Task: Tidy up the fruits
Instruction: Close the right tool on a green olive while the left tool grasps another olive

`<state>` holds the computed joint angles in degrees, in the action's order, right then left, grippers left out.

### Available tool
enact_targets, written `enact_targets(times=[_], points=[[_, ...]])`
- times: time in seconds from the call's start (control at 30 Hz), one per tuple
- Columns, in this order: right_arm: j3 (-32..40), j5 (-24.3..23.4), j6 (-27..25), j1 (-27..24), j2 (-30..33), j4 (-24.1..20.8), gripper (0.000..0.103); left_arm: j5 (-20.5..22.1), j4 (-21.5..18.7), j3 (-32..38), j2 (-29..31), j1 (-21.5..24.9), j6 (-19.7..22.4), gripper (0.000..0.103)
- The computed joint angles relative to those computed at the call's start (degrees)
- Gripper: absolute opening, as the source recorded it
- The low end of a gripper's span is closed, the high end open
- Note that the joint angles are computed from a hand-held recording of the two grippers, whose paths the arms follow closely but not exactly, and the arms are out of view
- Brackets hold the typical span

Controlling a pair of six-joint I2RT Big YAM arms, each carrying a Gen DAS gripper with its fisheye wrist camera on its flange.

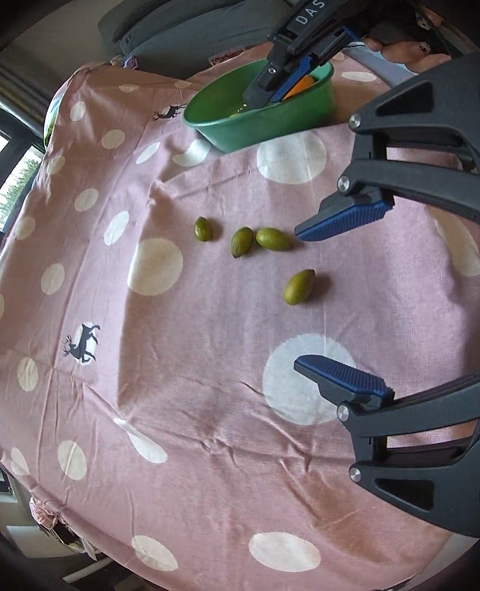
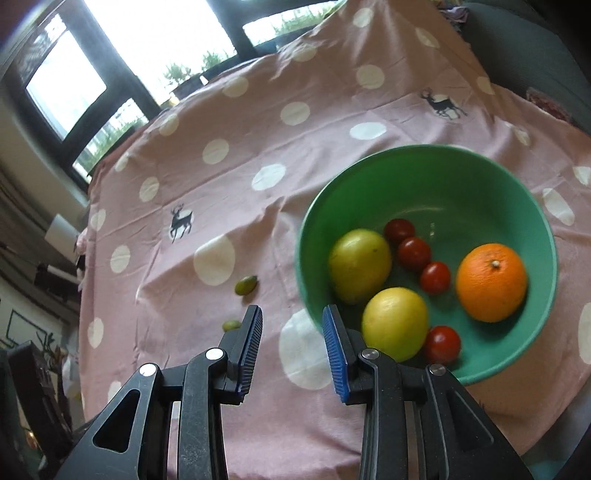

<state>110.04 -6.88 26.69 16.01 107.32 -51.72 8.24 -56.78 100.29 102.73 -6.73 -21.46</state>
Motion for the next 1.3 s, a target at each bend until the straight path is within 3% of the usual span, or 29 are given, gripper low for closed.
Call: enact_targets(times=[0.13,0.23,0.37,0.5,0.63,0.87,1.3], points=[[2.49,5.54,-1.59,2.23,1.44,-1.51,0.043,1.12,-0.19,0.05,0.86,0.29,0.18,0.062],[2.73,1.98,-2.33,2.5,1.64,-1.09,0.043,2.32,0.09,0.29,1.54,0.46,-0.12,0.058],[5.74,1.19,-4.94,3.54,3.79,-2.61,0.043,7.25,0.98,0.16,2.28,1.26,-1.67,0.051],[10.97,-6.24,-3.41,3.2,8.71,-7.58,0.043,9.78,1.0,0.49,2.96,1.5,-2.67,0.044],[14.27,-8.28,-2.96,3.45,11.82,-9.55,0.037,8.42,1.6,0.67,3.26,1.41,-4.13,0.043],[19.75,-9.59,-2.2,3.57,16.13,-14.36,0.024,9.63,2.76,0.4,3.45,1.87,-6.21,0.041],[23.76,-10.76,-2.58,3.99,19.18,-18.53,0.024,6.16,2.54,1.48,4.34,0.56,-5.3,0.021]])
